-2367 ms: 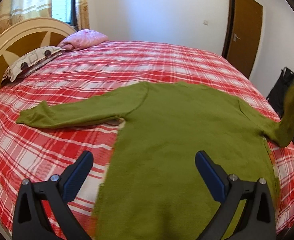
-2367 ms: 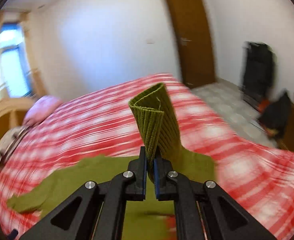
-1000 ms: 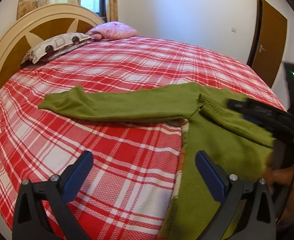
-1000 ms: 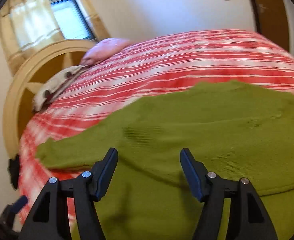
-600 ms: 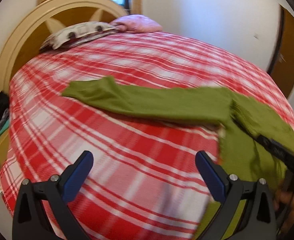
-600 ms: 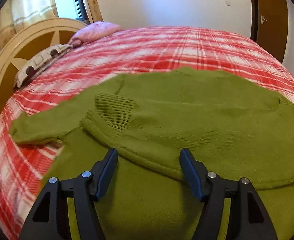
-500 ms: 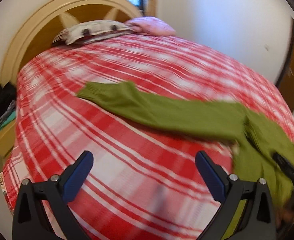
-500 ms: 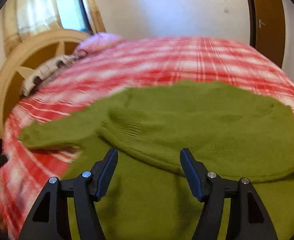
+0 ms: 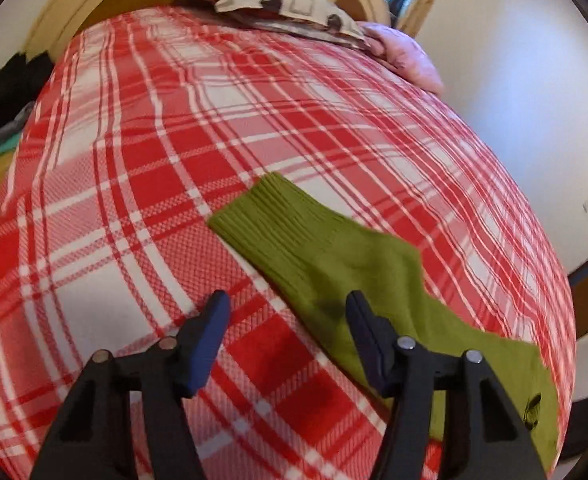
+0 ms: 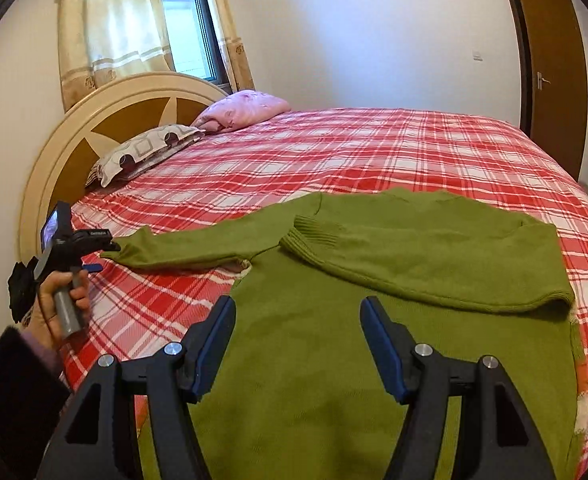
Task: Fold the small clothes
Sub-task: 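Grasp the other sleeve cuff with the left tool, then fold the held sleeve across the sweater body and release with the left tool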
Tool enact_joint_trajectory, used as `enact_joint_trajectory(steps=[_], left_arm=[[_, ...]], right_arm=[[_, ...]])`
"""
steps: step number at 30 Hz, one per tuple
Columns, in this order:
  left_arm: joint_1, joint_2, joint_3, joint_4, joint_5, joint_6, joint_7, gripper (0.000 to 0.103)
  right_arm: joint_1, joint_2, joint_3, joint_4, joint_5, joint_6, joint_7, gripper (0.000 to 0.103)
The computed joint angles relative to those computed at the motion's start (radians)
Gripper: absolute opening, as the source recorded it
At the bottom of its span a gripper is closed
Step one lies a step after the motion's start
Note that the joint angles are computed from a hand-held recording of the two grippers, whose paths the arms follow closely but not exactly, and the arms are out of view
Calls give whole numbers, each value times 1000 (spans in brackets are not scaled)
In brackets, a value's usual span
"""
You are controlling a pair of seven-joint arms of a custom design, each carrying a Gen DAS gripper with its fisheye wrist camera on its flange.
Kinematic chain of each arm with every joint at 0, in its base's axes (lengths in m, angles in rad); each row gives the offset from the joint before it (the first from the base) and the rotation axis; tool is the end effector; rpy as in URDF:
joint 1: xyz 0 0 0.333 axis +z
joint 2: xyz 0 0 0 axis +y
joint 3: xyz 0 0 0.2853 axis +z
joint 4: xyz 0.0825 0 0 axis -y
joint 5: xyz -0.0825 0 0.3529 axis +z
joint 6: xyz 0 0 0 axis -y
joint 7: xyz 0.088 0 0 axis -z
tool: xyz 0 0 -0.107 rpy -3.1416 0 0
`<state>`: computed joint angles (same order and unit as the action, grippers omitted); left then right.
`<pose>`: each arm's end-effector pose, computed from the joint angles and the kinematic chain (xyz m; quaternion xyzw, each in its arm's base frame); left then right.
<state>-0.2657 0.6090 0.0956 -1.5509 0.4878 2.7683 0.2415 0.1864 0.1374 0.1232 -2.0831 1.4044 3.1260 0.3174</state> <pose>0.6845 -0.1512 0.3510 -0.8583 0.3873 -0.2815 0.1845 0.5470 0.0837 0.4015 -0.6813 0.5820 -0.2218 0.3846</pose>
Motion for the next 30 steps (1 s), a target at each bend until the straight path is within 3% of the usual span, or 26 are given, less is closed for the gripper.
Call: enact_joint_trajectory(steps=[2,7,9,10,11,15,19,22,26,30], left_arm=[[-17,9,25,8,16,19,-43,62],[1,56,10,76,-21,11,-32,60],[-5,71,18,98,-15,1,-23,37],[0,77,13,107,-22,-9,-13,16],[8,81,4,109,-31,-9,-2,11],[-6,77,19,113,-14,0,20,8],[-49,54,53,117,51,-13,1,8],[-110,13,102,105,159,-14,-69,7],[-144,-21,93,130,278,3,-127,7],[-208,-22,84,202,438,23,-150,7]], right_arm=[[5,0,-4,-10,-44,3,50,66],[-6,5,2,-35,-139,5,167,66],[-15,1,11,-45,-135,10,172,66],[-15,0,11,-51,-150,16,190,66],[-17,-1,10,-57,-166,17,209,66],[-34,-11,9,-77,-196,9,274,66],[-49,-25,12,-83,-129,28,252,66],[-52,-31,2,-85,-89,33,250,66],[-53,-38,-16,-85,-21,29,235,66],[-53,-50,-39,-99,-34,5,273,66]])
